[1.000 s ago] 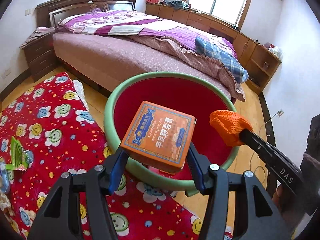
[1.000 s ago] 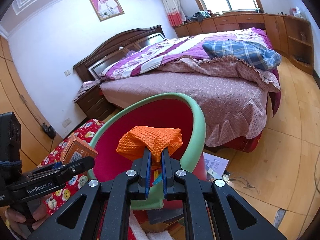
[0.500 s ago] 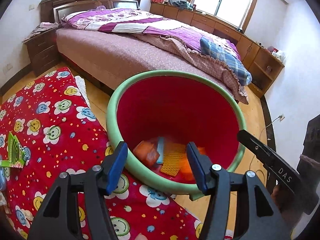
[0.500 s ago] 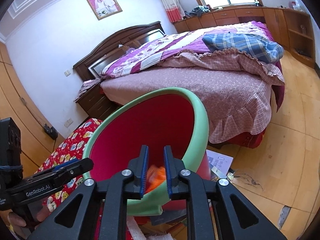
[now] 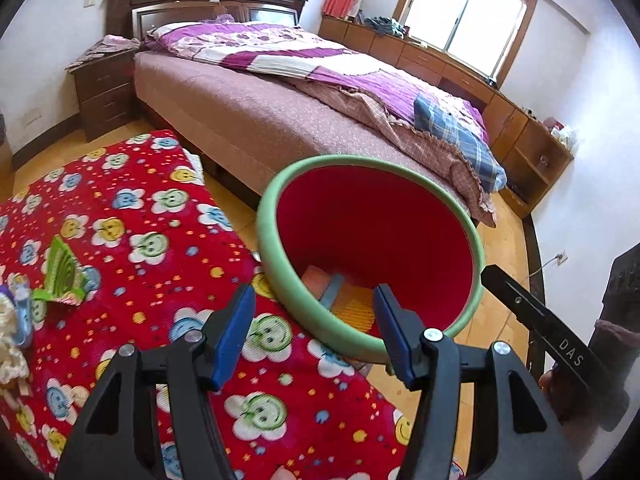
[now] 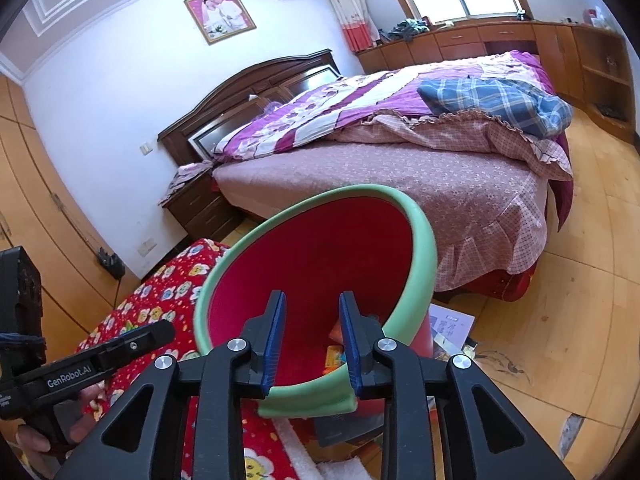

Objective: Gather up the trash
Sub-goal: 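Move both grippers back over the remaining items on the quilt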

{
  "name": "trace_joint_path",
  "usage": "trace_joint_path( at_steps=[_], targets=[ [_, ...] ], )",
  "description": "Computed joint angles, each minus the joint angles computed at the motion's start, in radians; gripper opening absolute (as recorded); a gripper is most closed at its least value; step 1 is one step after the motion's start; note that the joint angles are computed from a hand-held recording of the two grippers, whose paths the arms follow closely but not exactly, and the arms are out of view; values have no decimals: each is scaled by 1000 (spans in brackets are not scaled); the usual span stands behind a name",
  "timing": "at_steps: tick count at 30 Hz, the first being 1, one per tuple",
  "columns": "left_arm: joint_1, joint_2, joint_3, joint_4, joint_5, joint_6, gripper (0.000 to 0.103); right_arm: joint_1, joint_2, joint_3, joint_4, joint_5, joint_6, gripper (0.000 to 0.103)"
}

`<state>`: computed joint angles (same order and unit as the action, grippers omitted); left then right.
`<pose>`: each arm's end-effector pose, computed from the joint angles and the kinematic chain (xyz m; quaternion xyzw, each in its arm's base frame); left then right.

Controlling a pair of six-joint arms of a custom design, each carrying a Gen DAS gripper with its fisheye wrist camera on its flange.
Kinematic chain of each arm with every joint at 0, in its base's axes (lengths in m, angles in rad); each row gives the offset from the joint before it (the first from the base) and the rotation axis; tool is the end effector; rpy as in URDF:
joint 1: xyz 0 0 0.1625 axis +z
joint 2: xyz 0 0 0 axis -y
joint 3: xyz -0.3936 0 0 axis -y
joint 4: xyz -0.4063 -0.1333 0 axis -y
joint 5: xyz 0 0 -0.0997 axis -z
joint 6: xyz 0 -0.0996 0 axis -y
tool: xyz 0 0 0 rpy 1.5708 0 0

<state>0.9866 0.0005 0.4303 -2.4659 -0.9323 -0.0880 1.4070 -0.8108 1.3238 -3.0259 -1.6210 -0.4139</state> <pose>-0.3289 -0.8468 -0.0342 0.1569 0.9134 -0.3070 0.2163 0.0020 -0.7749 0.2705 0.0998 -0.8853 0.4285 0.1507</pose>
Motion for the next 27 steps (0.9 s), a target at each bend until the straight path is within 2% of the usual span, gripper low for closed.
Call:
trace_joint_path(
  at_steps=[4,13,21,23,25,27],
  targets=[
    [-8,-84,150,-88,25,-6,61,10,-10,20,-3,0,3,39],
    [-20,-236,412,-239,87,-33,61,36,-34,75,-12,5,-14,40],
    [-26,-349,593,-308,153,-78,61,63,-49,116,-14,0,-28,40],
    [-25,-381,643,-331,160,-97,61,71,-53,129,-15,0,-33,43],
    [-25,-403,678,-346,166,-111,61,76,-55,139,-19,-3,-34,50],
    [-25,-429,719,-364,178,-124,61,84,-58,151,-21,-7,-40,50]
  ],
)
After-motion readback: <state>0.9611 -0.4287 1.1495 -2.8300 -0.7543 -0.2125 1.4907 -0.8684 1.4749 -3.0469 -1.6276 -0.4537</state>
